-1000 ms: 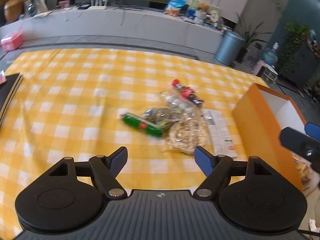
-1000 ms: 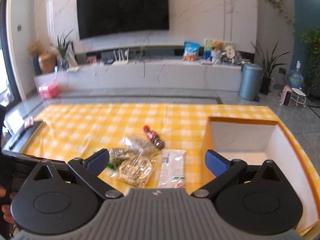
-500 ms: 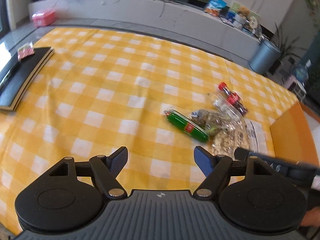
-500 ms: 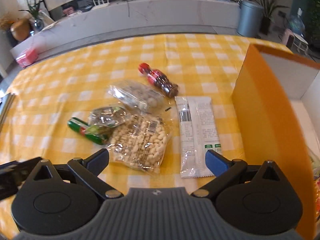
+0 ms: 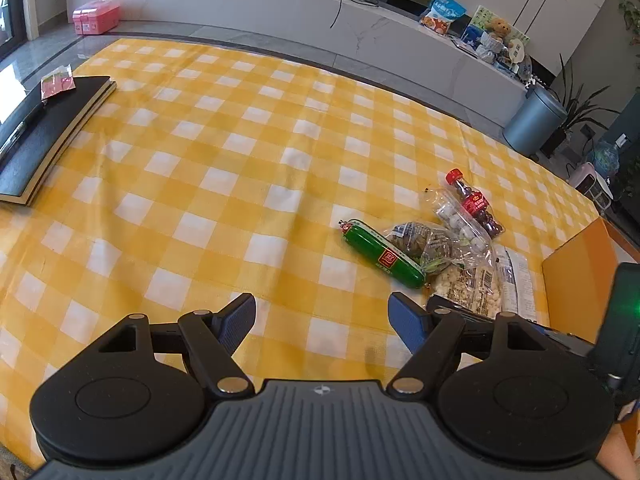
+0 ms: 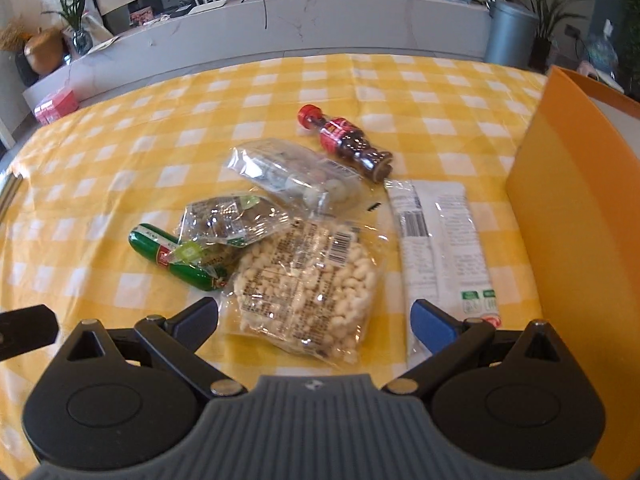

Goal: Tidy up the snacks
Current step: 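Lower the right gripper onto the clear peanut bag and close it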

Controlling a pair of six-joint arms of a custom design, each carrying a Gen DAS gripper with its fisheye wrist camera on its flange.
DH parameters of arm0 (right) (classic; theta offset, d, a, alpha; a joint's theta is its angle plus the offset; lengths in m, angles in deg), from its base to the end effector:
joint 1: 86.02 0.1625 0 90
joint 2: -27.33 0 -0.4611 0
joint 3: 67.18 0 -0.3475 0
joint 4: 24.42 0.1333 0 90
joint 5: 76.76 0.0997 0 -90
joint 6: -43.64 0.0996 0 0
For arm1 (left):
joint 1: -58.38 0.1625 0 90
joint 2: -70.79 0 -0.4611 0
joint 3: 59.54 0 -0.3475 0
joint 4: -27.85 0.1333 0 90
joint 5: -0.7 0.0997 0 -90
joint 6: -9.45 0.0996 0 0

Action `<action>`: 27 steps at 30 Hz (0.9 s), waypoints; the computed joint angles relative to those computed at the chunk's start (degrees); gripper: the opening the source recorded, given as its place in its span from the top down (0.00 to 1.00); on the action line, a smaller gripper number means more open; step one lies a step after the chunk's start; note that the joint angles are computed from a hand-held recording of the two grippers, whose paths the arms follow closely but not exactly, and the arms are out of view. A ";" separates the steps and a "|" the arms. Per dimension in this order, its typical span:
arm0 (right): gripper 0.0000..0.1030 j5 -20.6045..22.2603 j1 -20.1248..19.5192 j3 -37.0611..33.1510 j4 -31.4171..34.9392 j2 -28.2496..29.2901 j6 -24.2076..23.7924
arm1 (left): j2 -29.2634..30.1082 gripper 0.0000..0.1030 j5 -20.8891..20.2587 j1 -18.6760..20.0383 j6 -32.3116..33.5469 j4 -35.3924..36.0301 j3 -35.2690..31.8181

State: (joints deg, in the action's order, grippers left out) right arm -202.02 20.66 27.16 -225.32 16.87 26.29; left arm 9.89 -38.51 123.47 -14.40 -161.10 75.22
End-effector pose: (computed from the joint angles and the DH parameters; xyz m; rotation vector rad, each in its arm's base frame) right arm 0.2495 -0.5686 -0.1265 0.5413 -2.4122 0.5877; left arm 0.0065 -0.4858 0.2168 -0.2256 2.3426 -0.9330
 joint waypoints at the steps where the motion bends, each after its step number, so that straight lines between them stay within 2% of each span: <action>1: 0.03 0.19 0.04 -0.27 -0.36 0.36 -0.19 | 0.03 0.14 -0.05 0.03 0.06 0.04 -0.01; 7: 0.03 -1.90 0.62 -3.26 -2.85 3.68 -3.89 | -0.19 0.14 -0.03 0.30 -0.73 1.99 -0.50; 12: 0.13 -0.46 0.12 -2.92 -8.41 5.16 -7.28 | -0.43 0.14 0.17 0.34 -0.48 1.87 -0.38; 17: 0.17 0.00 -0.36 -0.13 -10.60 3.98 -7.08 | -1.30 0.14 -1.42 0.83 -0.17 3.27 -0.72; 23: 0.17 1.71 -1.24 6.63 -11.48 0.82 -8.76 | -1.77 0.14 -1.25 0.29 0.05 2.60 -0.20; 27: 0.17 3.13 -1.68 12.55 -8.89 -2.85 -9.12 | -2.06 0.14 -2.05 0.27 0.16 2.49 -0.08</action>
